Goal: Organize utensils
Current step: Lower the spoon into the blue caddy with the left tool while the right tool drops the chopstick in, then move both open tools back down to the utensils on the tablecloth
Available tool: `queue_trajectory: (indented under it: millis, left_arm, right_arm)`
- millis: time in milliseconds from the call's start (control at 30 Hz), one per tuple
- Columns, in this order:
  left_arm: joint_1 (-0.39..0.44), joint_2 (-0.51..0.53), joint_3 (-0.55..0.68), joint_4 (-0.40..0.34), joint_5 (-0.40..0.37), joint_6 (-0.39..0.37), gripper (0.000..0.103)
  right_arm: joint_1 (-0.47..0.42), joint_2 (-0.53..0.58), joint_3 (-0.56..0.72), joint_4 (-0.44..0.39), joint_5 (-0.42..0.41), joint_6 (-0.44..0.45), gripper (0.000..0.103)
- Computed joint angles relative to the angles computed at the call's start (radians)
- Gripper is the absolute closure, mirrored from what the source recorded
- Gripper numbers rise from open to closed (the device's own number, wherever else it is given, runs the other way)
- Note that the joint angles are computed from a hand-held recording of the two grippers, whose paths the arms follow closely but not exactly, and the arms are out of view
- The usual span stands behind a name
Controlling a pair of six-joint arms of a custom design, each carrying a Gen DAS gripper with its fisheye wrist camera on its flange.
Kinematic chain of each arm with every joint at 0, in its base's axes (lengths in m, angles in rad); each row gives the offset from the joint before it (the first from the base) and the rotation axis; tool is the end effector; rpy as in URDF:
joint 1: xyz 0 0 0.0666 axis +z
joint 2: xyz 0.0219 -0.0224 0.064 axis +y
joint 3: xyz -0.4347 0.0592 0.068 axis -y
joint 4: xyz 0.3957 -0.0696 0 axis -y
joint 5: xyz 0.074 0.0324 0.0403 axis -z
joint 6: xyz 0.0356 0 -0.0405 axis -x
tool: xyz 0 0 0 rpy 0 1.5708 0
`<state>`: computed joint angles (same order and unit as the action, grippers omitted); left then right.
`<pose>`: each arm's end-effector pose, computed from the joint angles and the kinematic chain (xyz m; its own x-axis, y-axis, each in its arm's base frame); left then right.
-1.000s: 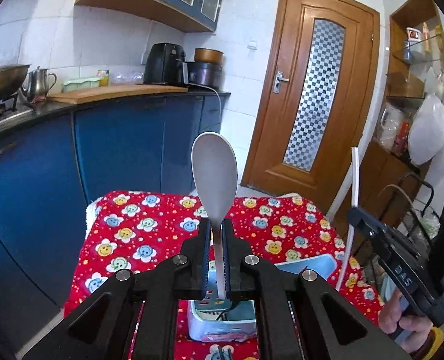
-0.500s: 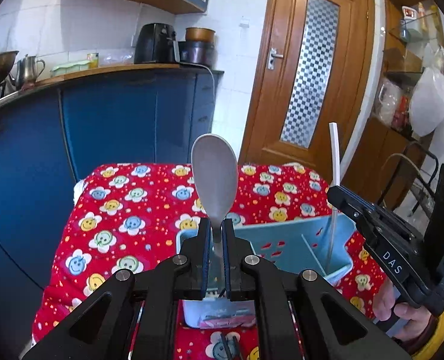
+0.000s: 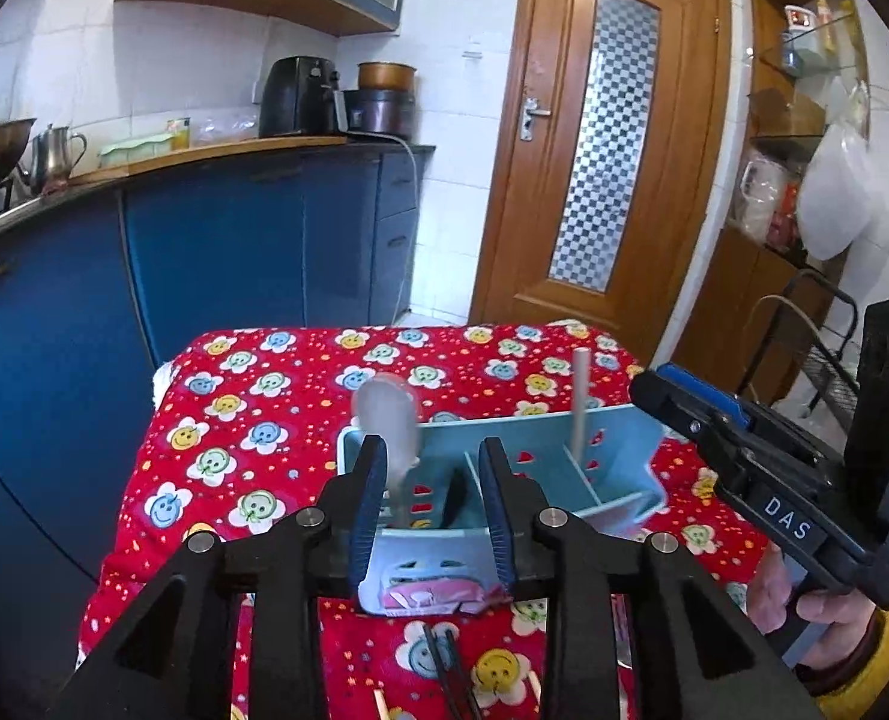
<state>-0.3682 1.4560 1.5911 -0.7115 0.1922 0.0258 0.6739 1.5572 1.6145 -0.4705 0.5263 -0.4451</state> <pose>0.4853 -0.1950 0.5640 -0.5213 0.1740 -0.8355 0.4894 0.8629 -0.1257 0.4606 0.3445 0.5466 -0.3607 0.1883 -0.9135 -0.0275 0.9768 0.2123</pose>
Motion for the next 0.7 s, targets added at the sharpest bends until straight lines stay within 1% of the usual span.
queue_trajectory:
  millis: [133, 333, 533, 700]
  left_arm:
    - [0.004, -0.027, -0.016, -0.022, 0.013, -0.003, 0.069]
    - [0.01, -0.074, -0.048, -0.082, 0.037, -0.018, 0.068]
    - [0.019, -0.113, -0.081, -0.146, 0.047, -0.014, 0.067]
    - [0.036, -0.13, -0.1, -0.203, 0.045, -0.026, 0.067]
  right_arm:
    - [0.028, -0.02, 0.007, -0.08, 0.019, -0.042, 0.068]
    - [0.068, -0.067, -0.019, -0.143, 0.032, -0.112, 0.068]
    - [0.101, -0.091, -0.027, -0.228, 0.022, -0.173, 0.068]
    - [0.116, -0.097, -0.037, -0.295, -0.018, -0.233, 0.068]
